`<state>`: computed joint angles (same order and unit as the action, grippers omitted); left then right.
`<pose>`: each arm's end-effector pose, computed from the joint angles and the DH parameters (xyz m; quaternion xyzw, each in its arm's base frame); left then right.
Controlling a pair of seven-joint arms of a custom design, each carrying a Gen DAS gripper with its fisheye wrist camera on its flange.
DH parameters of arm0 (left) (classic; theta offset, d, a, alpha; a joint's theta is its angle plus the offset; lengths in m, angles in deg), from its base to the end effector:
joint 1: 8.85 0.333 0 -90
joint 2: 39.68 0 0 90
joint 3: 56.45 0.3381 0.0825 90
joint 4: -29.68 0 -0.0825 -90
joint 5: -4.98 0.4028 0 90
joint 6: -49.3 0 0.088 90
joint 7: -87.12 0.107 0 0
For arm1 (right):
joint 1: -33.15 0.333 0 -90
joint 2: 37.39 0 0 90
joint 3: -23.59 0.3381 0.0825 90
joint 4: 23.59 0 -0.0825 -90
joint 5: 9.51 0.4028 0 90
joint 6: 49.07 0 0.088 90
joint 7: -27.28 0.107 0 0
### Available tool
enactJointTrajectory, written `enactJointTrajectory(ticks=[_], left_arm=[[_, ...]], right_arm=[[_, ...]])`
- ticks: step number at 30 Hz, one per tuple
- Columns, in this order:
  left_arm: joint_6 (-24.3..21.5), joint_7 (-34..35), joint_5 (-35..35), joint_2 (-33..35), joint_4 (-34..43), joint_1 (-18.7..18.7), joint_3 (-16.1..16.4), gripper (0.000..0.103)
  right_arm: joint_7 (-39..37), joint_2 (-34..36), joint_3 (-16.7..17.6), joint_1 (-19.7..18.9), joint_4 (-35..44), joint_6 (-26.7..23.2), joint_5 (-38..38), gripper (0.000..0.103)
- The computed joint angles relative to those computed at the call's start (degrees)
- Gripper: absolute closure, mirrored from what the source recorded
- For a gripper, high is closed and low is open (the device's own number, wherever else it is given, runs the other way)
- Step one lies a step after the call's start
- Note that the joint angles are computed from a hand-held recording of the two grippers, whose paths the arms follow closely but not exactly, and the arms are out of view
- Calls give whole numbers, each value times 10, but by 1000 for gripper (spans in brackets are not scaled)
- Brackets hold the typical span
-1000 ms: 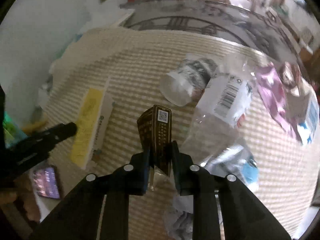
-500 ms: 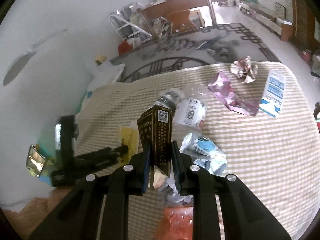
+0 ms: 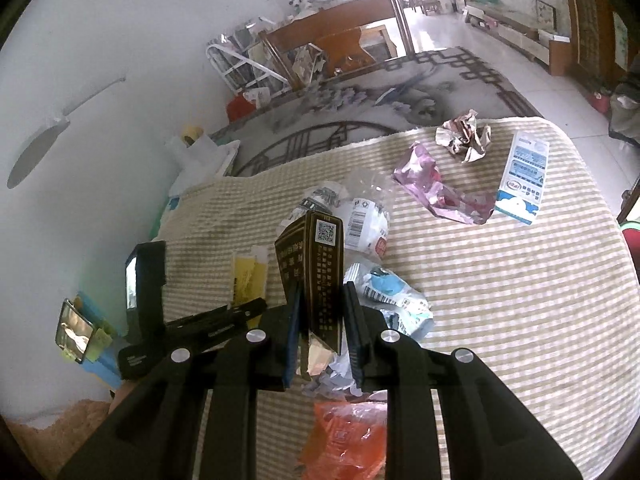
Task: Collect trash
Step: 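Lift yellow tube box and brown box toward the red bin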
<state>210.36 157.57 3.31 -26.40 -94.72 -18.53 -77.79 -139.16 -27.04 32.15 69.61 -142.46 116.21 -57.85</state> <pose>0.5297 -0.3090 0.3468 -0.6378 0.7396 -0.2134 0.0260 0.4158 0.4722 0.4126 -0.5626 0.7460 -0.0430 0.3538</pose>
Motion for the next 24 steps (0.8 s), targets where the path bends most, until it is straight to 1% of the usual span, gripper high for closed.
enactJointTrajectory(ticks=[3,6,12,13,20,24], left_arm=[[29,0,-3,-29,-25,0,-1,62],[61,12,-23,-61,-45,-2,-4,61],[101,12,-14,-96,-52,-37,10,61],[105,16,-15,-102,-54,-42,12,61],[115,-10,37,-110,-43,-80,24,61],[111,-55,91,-101,-30,-96,31,61]], right_arm=[[30,-9,-8,4,-6,1,-28,83],[62,-19,-11,4,-13,1,-59,83],[117,-42,-6,-7,-31,-2,-108,83],[125,-46,-5,-10,-35,-1,-114,83],[196,-85,7,-33,-77,-2,-167,83],[230,-111,14,-51,-107,5,-192,83]])
